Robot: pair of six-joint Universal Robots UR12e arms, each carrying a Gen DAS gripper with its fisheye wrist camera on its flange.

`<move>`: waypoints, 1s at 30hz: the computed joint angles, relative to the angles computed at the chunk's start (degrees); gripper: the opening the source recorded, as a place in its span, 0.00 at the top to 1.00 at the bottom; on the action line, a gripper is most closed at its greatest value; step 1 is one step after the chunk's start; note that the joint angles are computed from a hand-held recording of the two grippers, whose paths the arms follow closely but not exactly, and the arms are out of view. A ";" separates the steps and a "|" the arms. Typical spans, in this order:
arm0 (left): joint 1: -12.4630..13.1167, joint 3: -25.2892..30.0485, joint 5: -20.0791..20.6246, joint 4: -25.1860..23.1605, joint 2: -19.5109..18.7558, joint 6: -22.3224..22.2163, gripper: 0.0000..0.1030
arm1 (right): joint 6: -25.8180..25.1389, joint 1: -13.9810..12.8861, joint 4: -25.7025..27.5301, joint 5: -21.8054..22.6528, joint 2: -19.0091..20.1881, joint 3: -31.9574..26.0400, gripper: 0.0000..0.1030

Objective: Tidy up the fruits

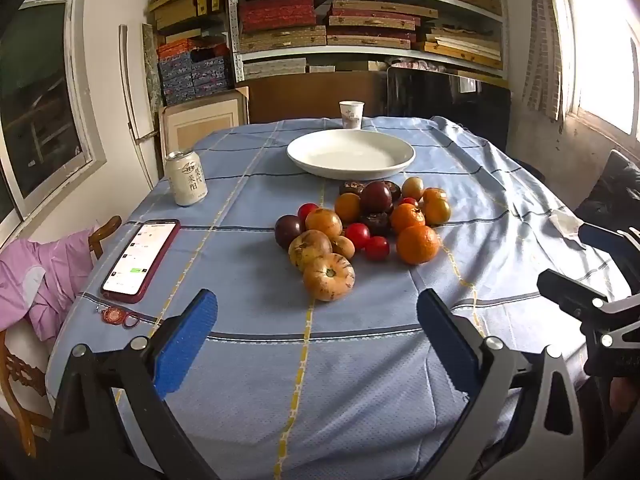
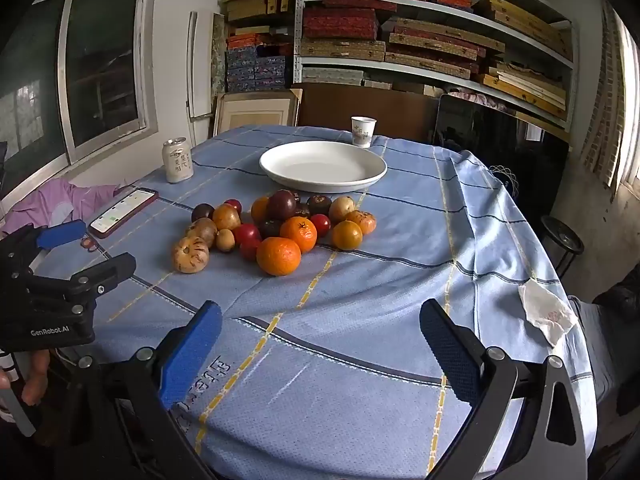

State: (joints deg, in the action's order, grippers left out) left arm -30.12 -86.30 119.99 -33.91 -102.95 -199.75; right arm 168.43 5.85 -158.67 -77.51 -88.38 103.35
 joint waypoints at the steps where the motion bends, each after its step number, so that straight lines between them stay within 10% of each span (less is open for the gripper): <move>1: 0.04 -0.02 -0.21 -0.01 0.03 -0.11 0.05 | 0.04 0.02 0.06 0.03 0.03 -0.05 0.03; 30: 0.08 0.38 -0.89 -1.62 -0.30 -1.21 0.05 | 0.80 -0.47 1.29 0.57 -0.11 -0.35 0.03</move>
State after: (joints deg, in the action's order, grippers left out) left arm -30.04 -85.92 119.11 -35.53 -103.24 -200.97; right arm 169.24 5.38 -157.37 -76.94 -88.49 103.00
